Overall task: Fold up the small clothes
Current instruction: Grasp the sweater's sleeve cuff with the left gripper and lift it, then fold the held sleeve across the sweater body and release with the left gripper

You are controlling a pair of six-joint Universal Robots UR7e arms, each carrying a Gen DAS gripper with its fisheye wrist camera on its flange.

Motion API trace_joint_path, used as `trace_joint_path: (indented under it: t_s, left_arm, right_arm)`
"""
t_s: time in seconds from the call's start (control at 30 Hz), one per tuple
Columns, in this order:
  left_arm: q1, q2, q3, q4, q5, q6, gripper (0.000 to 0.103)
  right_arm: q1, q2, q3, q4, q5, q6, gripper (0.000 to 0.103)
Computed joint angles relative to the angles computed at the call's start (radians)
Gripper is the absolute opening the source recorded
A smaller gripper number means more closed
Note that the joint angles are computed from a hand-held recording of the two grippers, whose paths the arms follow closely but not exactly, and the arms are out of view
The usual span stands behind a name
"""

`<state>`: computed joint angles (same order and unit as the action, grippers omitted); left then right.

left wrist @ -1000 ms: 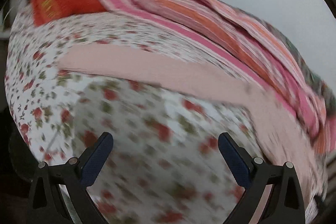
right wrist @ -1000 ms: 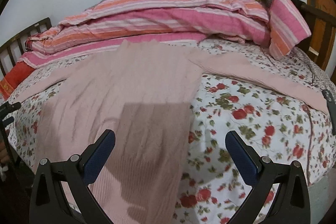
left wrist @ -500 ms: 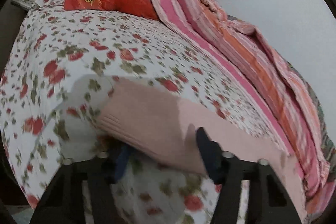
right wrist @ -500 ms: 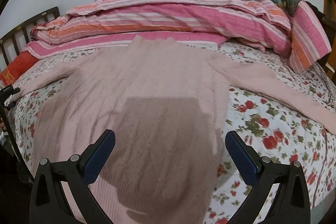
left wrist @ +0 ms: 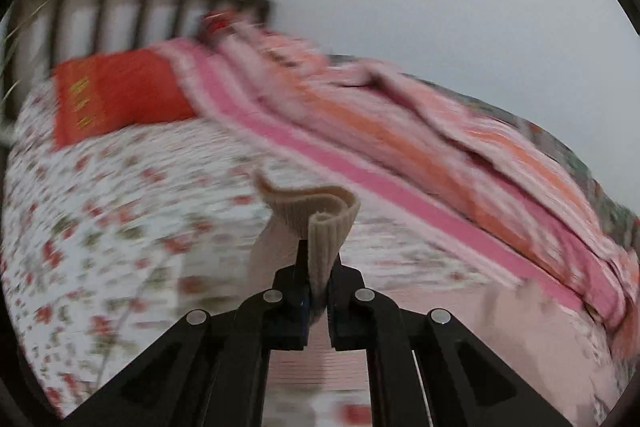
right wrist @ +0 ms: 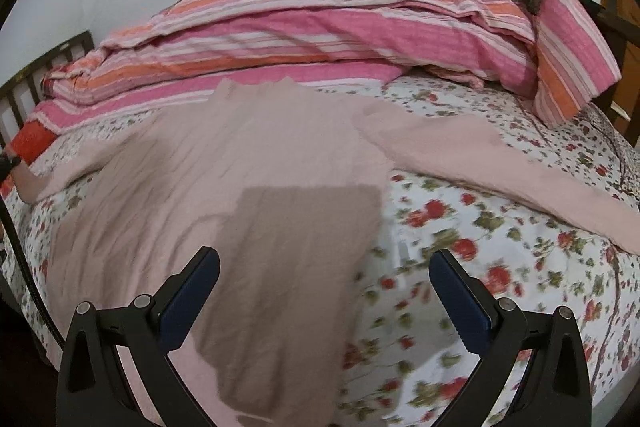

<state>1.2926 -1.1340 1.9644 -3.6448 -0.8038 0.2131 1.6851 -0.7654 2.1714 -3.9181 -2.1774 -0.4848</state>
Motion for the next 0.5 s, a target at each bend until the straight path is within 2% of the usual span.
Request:
trace_joint_path:
  t_s: [0.17, 0.37, 0.5]
  left_arm:
    - [-0.131, 0.114, -0.091, 0.076, 0.001, 0.042, 0.007]
    - [-0.25, 0.296, -0.229, 0.199, -0.056, 0.052, 0.007]
    - [-0.307, 0.43, -0.321, 0.3, -0.123, 0.045, 0.007]
  right_arm:
    - [-0.04, -0.058, 0.041, -0.055, 0.013, -0.02, 0.103]
    - [-0.111, -0.164, 0.115, -0.099, 0.043, 0.005, 0.103]
    - [-0.149, -0.213, 0.15, -0.146, 0.04, -0.004, 0.103]
